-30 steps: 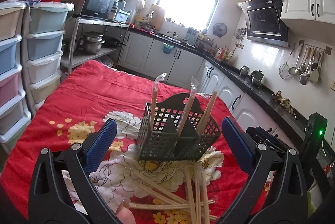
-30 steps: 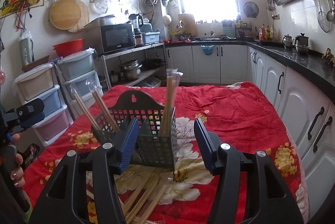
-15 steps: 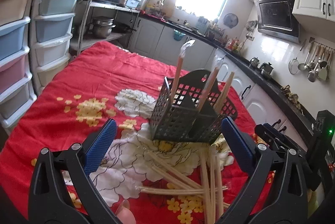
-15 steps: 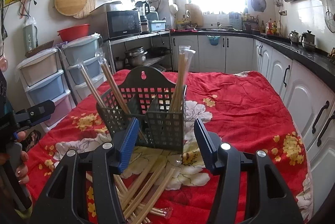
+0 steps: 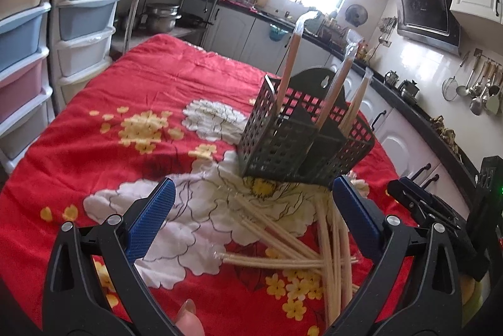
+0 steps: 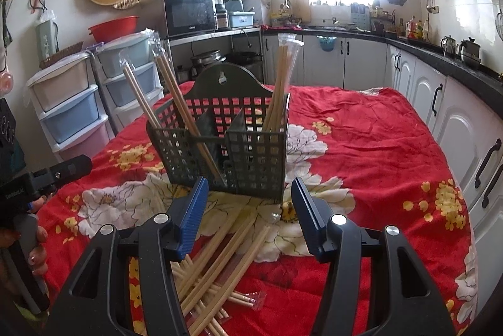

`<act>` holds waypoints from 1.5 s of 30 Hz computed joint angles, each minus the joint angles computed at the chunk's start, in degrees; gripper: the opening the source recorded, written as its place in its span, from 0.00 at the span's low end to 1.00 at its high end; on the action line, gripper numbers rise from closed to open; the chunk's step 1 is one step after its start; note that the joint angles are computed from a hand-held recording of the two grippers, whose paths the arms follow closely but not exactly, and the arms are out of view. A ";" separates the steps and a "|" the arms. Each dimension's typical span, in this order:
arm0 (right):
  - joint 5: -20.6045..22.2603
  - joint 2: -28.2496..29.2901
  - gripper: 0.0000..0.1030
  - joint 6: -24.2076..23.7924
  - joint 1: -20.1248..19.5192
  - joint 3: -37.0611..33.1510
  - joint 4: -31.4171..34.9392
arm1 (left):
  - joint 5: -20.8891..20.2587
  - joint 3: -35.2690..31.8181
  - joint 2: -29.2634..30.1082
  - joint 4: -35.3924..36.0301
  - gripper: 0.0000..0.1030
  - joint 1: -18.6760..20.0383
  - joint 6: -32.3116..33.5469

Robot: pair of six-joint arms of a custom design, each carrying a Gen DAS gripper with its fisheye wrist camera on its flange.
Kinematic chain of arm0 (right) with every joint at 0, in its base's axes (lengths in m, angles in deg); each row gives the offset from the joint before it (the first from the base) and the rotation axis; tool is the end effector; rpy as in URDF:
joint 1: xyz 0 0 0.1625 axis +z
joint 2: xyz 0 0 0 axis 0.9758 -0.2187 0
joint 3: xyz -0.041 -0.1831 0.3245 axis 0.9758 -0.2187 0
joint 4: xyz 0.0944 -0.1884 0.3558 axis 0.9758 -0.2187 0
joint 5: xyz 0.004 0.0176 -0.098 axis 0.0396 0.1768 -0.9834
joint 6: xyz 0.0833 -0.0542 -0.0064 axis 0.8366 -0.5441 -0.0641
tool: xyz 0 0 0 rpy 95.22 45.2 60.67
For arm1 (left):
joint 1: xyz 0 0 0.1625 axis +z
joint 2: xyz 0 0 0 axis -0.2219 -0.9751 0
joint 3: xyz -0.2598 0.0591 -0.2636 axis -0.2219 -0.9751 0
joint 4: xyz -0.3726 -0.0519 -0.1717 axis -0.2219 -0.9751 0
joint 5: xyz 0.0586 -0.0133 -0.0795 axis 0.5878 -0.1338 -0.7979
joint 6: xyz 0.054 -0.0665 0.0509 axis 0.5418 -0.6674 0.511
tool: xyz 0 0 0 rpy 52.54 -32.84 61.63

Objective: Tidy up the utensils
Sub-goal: 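Lower both tools onto the loose chopsticks beside the caddy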

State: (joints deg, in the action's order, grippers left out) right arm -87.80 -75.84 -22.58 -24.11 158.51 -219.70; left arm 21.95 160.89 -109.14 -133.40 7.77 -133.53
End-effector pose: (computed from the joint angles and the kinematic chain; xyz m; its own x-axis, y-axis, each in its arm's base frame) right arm -0.0054 -0.2951 0.2931 -0.6564 -0.5507 0.5156 -0.7542 0.4939 -0.4327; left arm -0.2906 -0.1890 0.0059 -0.9038 -0.1812 -0.3876 0.2518 0.5071 -0.8243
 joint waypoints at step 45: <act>-20.08 21.72 0.39 9.88 5.61 -4.73 -11.07 | -9.41 9.69 16.28 -54.52 0.62 3.85 6.67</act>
